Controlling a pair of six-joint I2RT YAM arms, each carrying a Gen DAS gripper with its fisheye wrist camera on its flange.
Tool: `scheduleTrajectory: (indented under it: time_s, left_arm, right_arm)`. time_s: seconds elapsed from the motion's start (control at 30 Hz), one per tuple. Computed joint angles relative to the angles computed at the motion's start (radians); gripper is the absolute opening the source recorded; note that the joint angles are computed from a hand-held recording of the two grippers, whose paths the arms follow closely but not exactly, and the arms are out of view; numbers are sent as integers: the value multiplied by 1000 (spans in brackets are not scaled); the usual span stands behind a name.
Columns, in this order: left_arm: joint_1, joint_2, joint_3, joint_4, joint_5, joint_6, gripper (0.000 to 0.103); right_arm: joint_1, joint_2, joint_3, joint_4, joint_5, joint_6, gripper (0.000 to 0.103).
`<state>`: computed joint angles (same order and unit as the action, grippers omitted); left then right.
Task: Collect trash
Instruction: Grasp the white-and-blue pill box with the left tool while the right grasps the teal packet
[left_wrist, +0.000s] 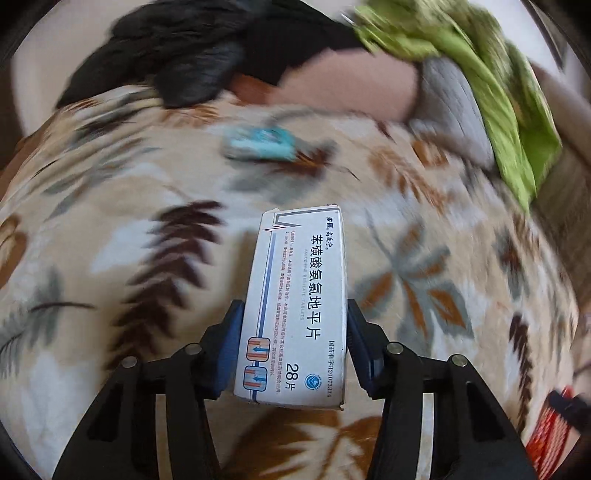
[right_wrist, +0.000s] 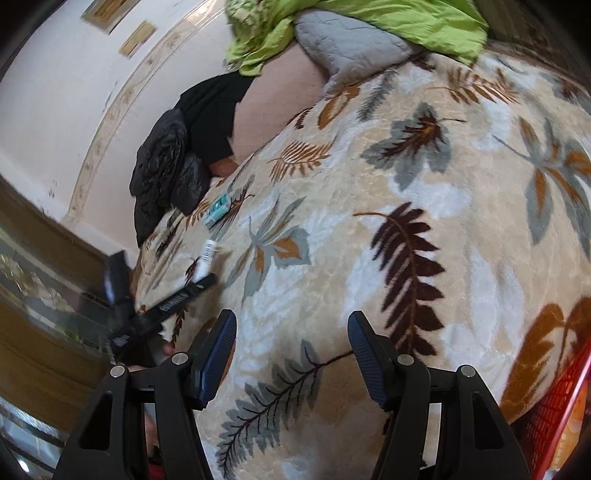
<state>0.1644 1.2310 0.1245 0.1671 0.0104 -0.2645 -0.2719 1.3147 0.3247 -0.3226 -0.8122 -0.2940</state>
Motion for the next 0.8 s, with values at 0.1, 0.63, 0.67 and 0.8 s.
scheduleTrajectory:
  time_s: [0.1, 0.63, 0.67, 0.8]
  left_arm:
    - [216, -201, -14, -158, 81, 97, 52]
    - [671, -74, 49, -135, 209, 330, 52]
    - [671, -67, 50, -131, 209, 333, 52]
    - [671, -6, 61, -104, 220, 336, 52]
  right_arm:
    - [160, 59, 35, 93, 51, 154, 68]
    - [864, 866, 1060, 198, 391, 511, 57]
    - [879, 948, 1179, 153, 413, 505, 57]
    - [904, 1189, 1542, 4, 450, 516, 57]
